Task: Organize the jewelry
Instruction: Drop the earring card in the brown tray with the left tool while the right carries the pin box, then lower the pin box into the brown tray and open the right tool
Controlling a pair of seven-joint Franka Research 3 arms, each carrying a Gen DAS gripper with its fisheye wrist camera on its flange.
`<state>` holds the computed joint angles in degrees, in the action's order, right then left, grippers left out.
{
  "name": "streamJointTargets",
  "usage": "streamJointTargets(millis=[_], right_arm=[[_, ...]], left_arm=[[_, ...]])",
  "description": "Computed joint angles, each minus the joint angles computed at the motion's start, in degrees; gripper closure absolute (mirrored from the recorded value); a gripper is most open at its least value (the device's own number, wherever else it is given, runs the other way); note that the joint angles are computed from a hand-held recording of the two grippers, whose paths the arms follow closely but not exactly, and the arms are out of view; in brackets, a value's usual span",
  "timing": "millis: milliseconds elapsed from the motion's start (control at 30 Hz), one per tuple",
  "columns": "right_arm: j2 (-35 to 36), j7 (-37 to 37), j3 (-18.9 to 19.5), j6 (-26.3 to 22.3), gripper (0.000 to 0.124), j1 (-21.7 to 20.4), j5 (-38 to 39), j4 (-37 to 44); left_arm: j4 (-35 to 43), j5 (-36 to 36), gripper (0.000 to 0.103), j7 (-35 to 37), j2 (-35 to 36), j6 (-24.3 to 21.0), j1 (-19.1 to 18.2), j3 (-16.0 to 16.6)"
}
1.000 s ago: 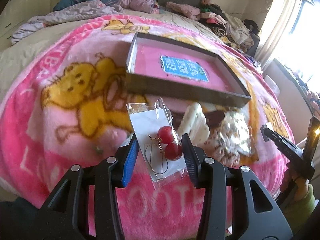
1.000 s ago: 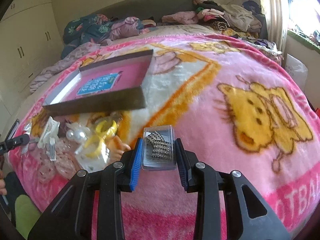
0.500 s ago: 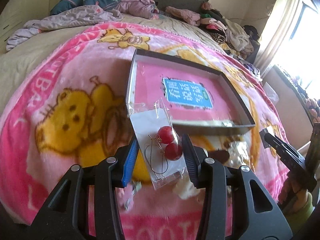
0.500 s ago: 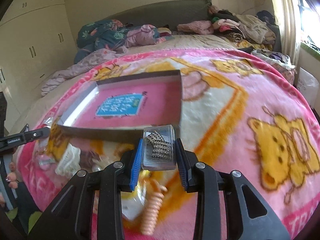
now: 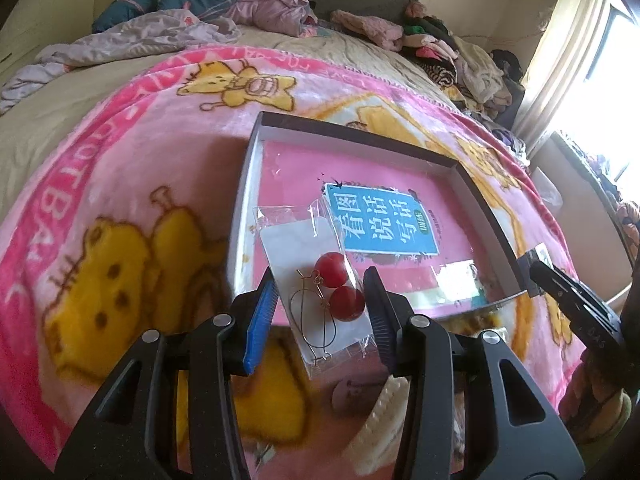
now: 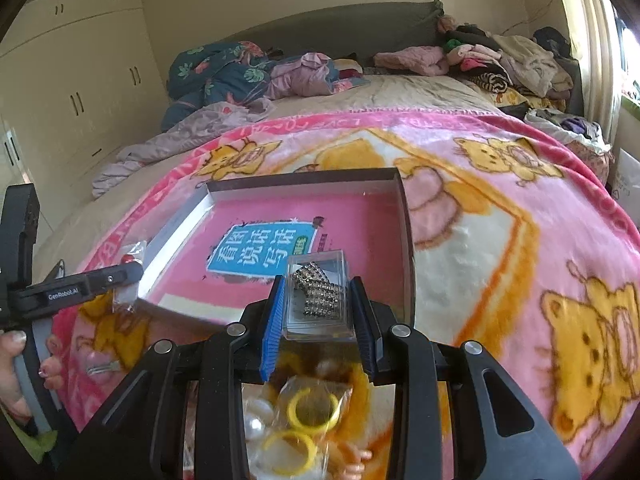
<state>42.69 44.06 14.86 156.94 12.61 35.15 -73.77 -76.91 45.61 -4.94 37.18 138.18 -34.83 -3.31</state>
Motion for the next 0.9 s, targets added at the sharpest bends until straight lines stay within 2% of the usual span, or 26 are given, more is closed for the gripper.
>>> streamJointTargets(millis=[300,667,800,867,900], right_arm=[[8.9,8.82,-4.43,-5.82,0.093,4.01,-7.51,14.27],[21.11,18.78,-7.73,-13.84,0.093,6.9,-16.21,33.14],[20.62,19.58,-7.25,-13.57,0.092,6.67,-16.78,31.86],[18.54,18.6,-6.64,-11.4,0.078,6.25,-16.32,28.06],[17.43,18.07,-6.27,-10.23,0.075,6.03,-15.94,26.1]], left_arm=[[6.61,-4.28,0.067,6.59,4.91,-1.23,0.99,-0.3],[3.94,-4.93,0.067,7.16,3.64,-0.26,0.43,0.71],[1.34,-4.09,0.066,5.71,1.84,0.13,0.56,0.68],[0.05,-3.55,0.063,4.95,0.98,0.77,0.69,0.55],[-0.22,-3.3,0.062,4.77,0.73,0.66,0.68,0.49]])
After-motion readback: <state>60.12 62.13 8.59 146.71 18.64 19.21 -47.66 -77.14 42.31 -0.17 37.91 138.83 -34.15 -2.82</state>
